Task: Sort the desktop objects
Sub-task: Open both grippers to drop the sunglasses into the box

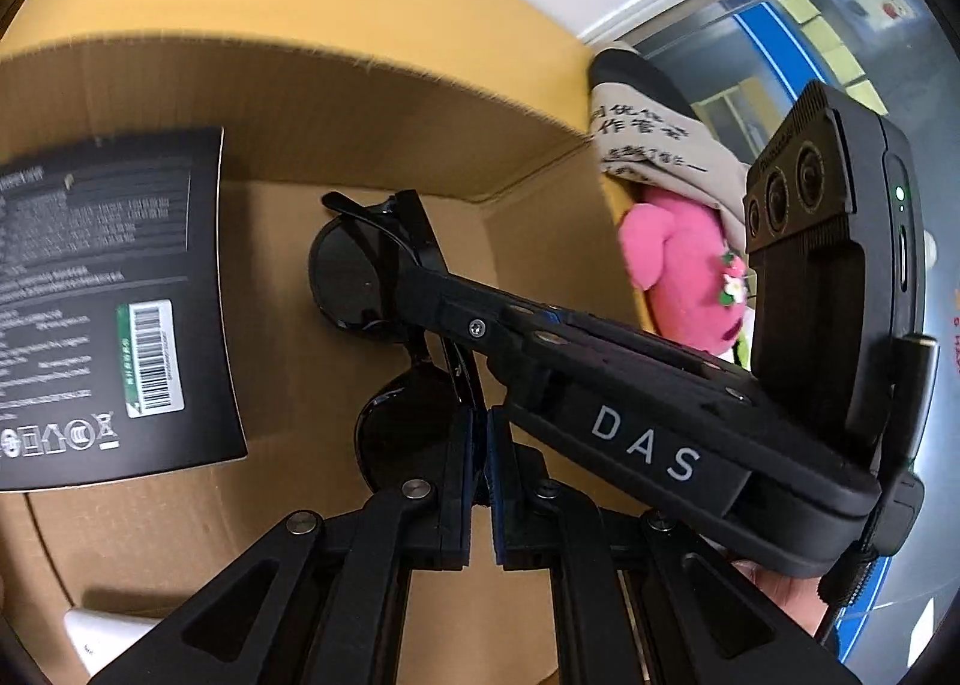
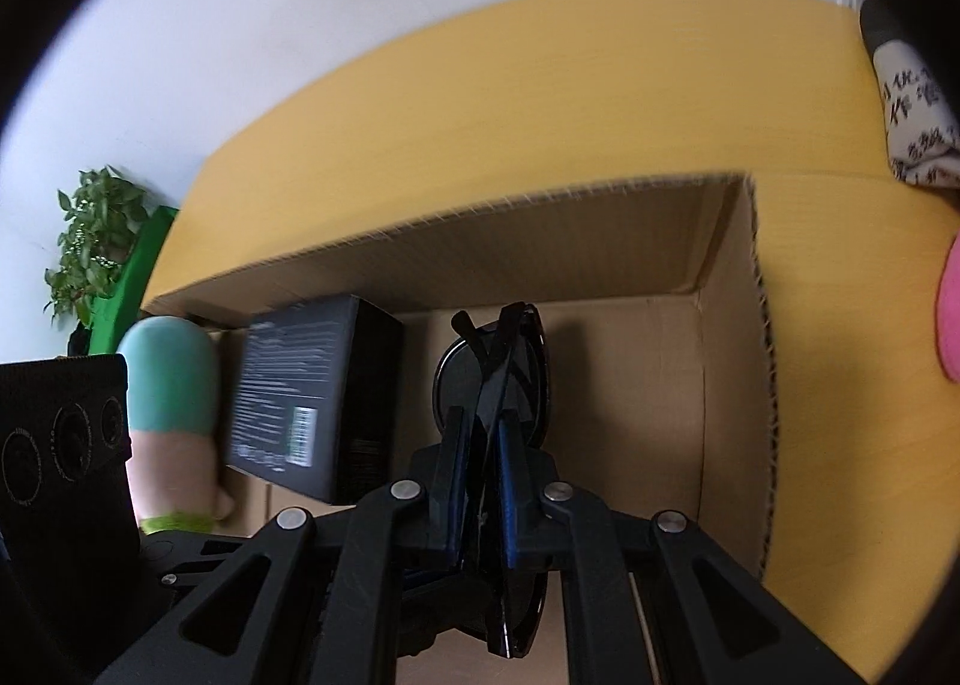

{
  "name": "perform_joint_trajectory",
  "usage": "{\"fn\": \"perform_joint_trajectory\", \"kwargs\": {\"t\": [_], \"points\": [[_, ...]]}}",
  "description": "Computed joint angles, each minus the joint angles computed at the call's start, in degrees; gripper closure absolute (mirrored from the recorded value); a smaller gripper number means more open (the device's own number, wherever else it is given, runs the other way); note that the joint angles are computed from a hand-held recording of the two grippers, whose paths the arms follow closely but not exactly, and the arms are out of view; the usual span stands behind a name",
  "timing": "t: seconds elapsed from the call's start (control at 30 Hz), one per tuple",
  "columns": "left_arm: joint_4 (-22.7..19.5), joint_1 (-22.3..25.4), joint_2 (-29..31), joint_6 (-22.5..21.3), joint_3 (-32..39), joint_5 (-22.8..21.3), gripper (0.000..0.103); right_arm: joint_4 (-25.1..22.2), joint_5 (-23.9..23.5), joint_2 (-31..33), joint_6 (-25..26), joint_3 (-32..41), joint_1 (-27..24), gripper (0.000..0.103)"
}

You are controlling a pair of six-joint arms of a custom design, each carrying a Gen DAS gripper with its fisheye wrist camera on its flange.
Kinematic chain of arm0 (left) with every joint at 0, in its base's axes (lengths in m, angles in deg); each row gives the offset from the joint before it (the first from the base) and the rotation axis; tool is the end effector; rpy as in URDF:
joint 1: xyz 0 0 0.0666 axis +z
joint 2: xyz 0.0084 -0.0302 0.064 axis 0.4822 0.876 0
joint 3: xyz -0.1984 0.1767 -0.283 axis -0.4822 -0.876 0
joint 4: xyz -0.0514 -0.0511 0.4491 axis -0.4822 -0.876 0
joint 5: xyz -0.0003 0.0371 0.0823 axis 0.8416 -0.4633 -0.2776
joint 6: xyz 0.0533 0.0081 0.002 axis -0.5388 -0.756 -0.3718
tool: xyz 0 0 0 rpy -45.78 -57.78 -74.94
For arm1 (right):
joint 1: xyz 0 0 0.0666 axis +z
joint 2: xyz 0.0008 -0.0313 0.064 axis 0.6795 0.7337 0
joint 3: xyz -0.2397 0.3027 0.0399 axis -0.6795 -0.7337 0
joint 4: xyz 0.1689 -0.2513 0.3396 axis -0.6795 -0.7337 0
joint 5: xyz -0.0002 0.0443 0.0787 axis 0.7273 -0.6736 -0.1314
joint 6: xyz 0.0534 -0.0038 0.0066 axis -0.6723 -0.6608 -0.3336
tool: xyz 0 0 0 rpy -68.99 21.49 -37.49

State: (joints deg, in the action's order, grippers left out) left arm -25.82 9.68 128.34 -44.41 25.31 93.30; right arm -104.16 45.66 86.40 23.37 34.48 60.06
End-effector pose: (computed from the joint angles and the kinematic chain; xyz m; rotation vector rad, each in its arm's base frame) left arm 0.4324 -0.1673 0.3410 -0.2602 2.6596 -0.9469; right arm 0.4891 0.1670 0.3892 -0.7158 2.7307 0.6462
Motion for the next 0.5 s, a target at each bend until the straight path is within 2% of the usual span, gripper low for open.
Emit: {"fn": "perform_joint_trajectory", "kwargs": {"t": [0.1, 0.17, 0.2, 0.23, 0.27, 0.33, 0.37, 0.4, 0.47, 0.5], "points": [[-1.70, -0.54, 0.76, -0.37, 0.31, -1.08, 0.099, 1.01, 2.06, -0.61, 0.77, -1.18, 0.67, 0.093], [-2.36, -1.02, 0.23, -0.65, 0.01, -2.27, 0.097, 1.14, 1.12, -0.97, 0.93, -1.29, 0.59, 0.091], [-3.22, -1.40, -0.35, -0.68, 0.13, -3.63, 0.094, 1.15, 0.60, -1.13, 0.93, -1.16, 0.40, 0.080], [-4.00, -1.62, -0.92, -0.67, 0.20, -5.32, 0.080, 1.32, 0.44, -1.57, 0.79, -1.15, 0.22, 0.064], [-5.68, -2.18, -2.02, -0.29, 0.43, -8.69, 0.058, 1.80, 0.06, -2.49, 0.56, -1.40, -0.10, 0.059], [-7.49, -3.65, -5.29, 0.23, 0.10, -16.87, 0.044, 2.21, -1.33, -4.57, 0.32, -1.86, -0.94, 0.052], [-7.80, -4.66, -8.36, -0.09, -0.70, -21.48, 0.042, 2.66, -1.13, -6.46, 0.38, -2.38, -1.36, 0.050], [-8.11, -5.52, -11.16, -0.21, -1.35, -24.32, 0.039, 3.47, -1.45, -8.60, 0.74, -3.17, -1.94, 0.045], [-8.53, -7.59, -17.80, 0.37, -3.09, -29.48, 0.021, 5.67, -3.11, -14.46, 1.98, -5.82, -3.68, 0.037], [-8.81, -8.72, -20.34, 0.33, -3.59, -32.42, 0.019, 6.98, -3.44, -17.86, 2.50, -7.45, -4.43, 0.028]]}}
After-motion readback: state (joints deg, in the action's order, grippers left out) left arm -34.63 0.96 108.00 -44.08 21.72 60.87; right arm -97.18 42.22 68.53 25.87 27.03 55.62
